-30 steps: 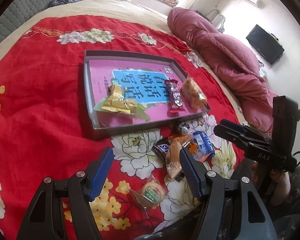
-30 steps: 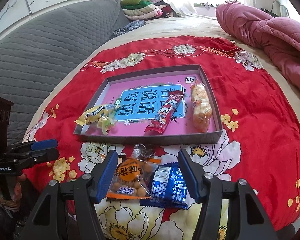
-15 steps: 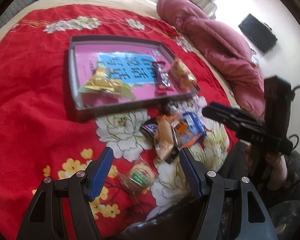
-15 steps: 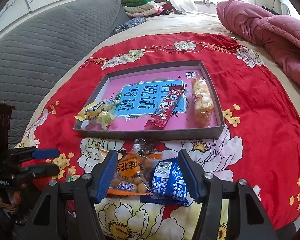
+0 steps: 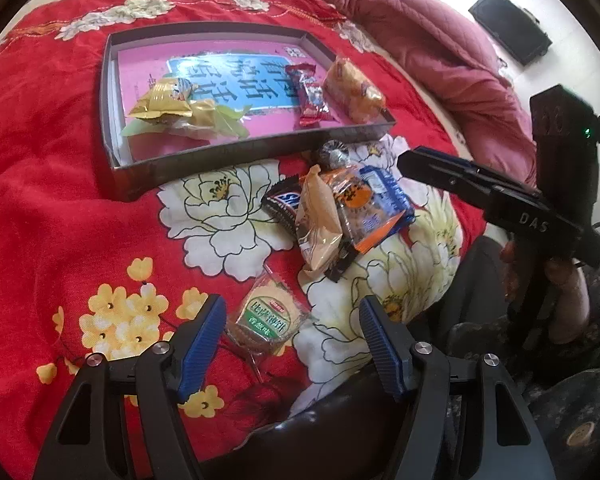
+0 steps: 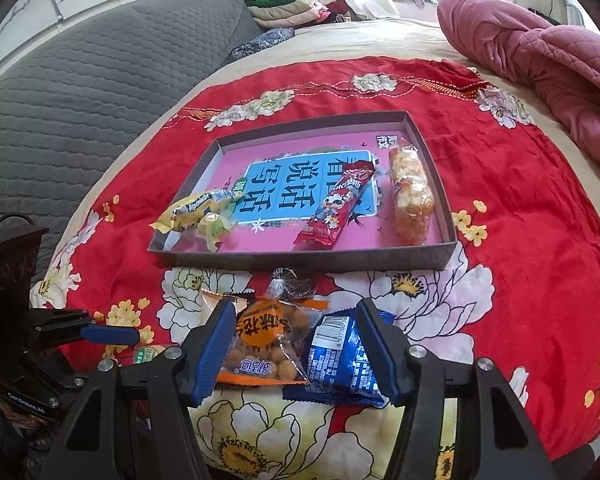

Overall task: Organize snacks
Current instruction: 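Reach the right tool toward a wrapped candy while the left tool approaches the green-labeled biscuit packet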

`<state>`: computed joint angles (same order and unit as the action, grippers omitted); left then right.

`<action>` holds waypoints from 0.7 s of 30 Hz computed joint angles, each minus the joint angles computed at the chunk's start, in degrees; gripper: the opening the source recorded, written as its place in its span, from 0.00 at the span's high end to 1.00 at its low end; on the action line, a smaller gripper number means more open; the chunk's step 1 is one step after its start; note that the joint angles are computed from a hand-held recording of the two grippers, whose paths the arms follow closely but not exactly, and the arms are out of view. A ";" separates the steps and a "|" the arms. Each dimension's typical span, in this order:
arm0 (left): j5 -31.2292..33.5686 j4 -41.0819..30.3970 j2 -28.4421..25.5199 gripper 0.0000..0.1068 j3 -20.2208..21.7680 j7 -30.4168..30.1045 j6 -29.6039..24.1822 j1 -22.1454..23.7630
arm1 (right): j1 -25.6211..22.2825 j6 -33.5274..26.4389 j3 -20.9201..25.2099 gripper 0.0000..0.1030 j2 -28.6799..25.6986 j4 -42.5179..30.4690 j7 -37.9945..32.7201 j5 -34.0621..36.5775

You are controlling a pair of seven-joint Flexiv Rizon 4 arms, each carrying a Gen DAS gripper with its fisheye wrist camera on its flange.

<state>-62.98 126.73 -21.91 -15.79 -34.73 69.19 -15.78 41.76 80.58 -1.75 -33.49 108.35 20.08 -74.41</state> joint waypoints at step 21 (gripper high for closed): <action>22.56 -1.29 -4.19 0.30 -0.79 -9.18 7.77 2.20 | 3.81 3.34 -3.57 0.40 -3.30 -1.96 -6.31 9.58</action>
